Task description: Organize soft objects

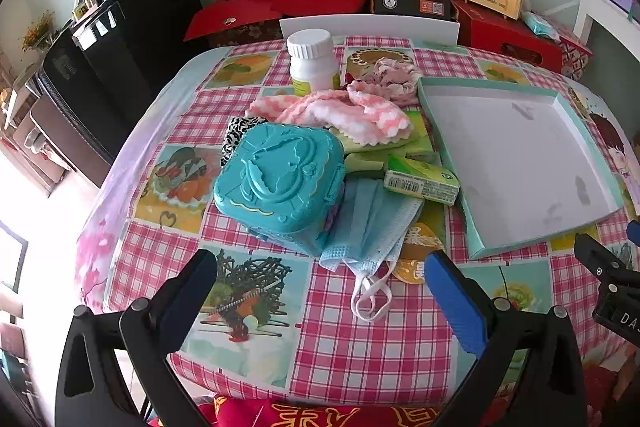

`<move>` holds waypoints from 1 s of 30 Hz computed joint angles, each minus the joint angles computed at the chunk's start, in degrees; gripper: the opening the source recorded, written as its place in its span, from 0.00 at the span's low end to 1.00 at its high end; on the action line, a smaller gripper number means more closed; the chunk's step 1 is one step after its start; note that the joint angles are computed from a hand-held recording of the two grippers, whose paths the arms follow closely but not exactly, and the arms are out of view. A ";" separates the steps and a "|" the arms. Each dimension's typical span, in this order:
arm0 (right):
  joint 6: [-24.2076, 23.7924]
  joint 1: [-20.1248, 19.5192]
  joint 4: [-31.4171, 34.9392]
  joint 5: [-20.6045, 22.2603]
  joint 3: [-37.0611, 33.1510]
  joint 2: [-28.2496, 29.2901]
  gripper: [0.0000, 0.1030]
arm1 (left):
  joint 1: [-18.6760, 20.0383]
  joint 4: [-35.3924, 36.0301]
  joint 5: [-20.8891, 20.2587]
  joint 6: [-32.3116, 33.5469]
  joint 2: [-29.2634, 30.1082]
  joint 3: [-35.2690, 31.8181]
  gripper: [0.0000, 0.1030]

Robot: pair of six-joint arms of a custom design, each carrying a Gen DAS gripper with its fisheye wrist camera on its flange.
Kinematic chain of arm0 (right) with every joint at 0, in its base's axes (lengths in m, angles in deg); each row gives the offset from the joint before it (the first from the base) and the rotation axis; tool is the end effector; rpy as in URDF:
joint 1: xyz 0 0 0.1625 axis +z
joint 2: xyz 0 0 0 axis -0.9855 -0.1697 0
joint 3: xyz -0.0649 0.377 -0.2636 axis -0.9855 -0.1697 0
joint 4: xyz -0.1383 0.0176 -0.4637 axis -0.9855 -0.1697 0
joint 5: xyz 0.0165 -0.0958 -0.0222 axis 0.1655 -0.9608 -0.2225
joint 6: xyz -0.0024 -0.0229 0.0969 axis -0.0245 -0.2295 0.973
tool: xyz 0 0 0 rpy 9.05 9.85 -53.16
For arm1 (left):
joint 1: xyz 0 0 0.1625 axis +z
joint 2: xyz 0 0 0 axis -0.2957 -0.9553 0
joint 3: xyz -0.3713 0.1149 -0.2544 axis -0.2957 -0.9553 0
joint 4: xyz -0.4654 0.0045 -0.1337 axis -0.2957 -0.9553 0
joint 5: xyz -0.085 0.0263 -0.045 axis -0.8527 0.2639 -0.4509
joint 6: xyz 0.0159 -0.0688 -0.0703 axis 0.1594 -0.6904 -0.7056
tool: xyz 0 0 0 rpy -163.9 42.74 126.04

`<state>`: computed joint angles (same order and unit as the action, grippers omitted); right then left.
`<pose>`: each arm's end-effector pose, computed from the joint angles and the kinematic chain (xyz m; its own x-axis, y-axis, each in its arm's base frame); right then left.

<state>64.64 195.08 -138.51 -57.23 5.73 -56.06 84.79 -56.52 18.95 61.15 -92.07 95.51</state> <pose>0.4389 -0.8214 0.0501 -0.6723 0.0404 0.7392 -0.3749 0.8424 -0.3870 -0.1012 -0.8138 0.3950 -0.6167 -0.0612 -0.7848 0.3963 0.8373 -0.3767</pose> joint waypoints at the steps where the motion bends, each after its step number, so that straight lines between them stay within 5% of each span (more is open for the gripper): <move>1: 0.01 0.01 -0.23 -0.12 -0.06 0.09 1.00 | 0.03 -0.02 -0.02 0.02 -0.03 0.03 1.00; 30: 0.10 -0.02 0.77 -0.54 -0.50 0.53 1.00 | 0.42 3.55 -0.34 -2.67 0.19 -0.56 1.00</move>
<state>64.74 195.05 -137.74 -57.77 5.23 -55.52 85.21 -52.97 18.61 58.48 -91.88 94.95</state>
